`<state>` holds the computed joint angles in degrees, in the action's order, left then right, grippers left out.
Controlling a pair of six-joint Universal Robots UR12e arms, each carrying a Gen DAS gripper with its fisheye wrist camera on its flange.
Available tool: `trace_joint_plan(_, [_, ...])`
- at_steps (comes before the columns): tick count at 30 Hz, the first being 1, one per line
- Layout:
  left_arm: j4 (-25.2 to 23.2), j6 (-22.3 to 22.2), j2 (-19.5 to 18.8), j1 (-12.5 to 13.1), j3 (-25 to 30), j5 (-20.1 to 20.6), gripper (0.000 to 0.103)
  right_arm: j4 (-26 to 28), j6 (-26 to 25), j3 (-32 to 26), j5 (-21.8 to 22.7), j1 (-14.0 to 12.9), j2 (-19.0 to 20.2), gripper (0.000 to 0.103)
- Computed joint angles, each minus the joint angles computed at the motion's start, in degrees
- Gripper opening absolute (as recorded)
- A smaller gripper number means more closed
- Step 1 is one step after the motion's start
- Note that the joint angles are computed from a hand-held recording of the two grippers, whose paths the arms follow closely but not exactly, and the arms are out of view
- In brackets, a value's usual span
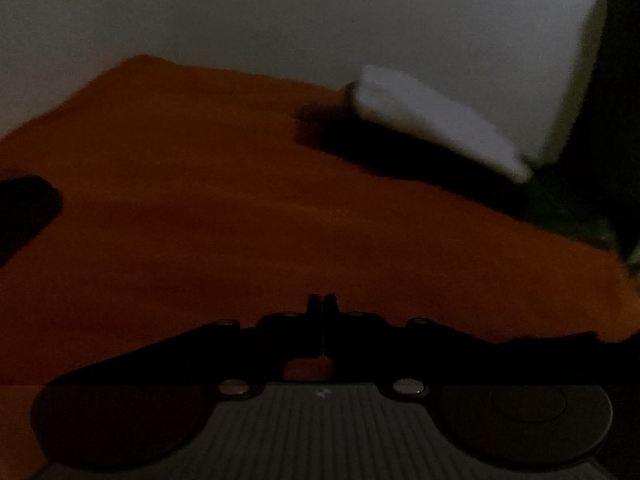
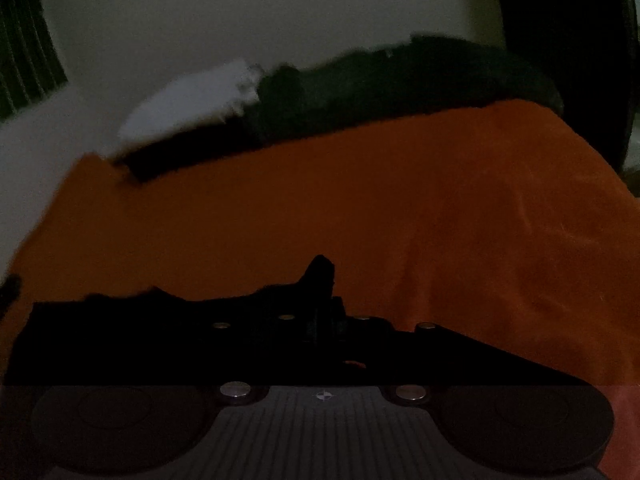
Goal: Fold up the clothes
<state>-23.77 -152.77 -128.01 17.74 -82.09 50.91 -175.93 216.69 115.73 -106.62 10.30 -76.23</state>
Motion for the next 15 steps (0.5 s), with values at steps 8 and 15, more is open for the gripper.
trace_joint_plan(8, [-9.7, 7.0, 0.8, 0.7, 0.2, -2.1, 0.062, -0.2, 3.0, 0.8, 4.3, -1.2, -0.1, 0.044])
trace_joint_plan(15, [-18.2, 14.4, 1.2, -1.1, 1.1, -1.4, 0.007, 1.7, 2.0, -1.0, 7.3, -1.7, 1.4, 0.027])
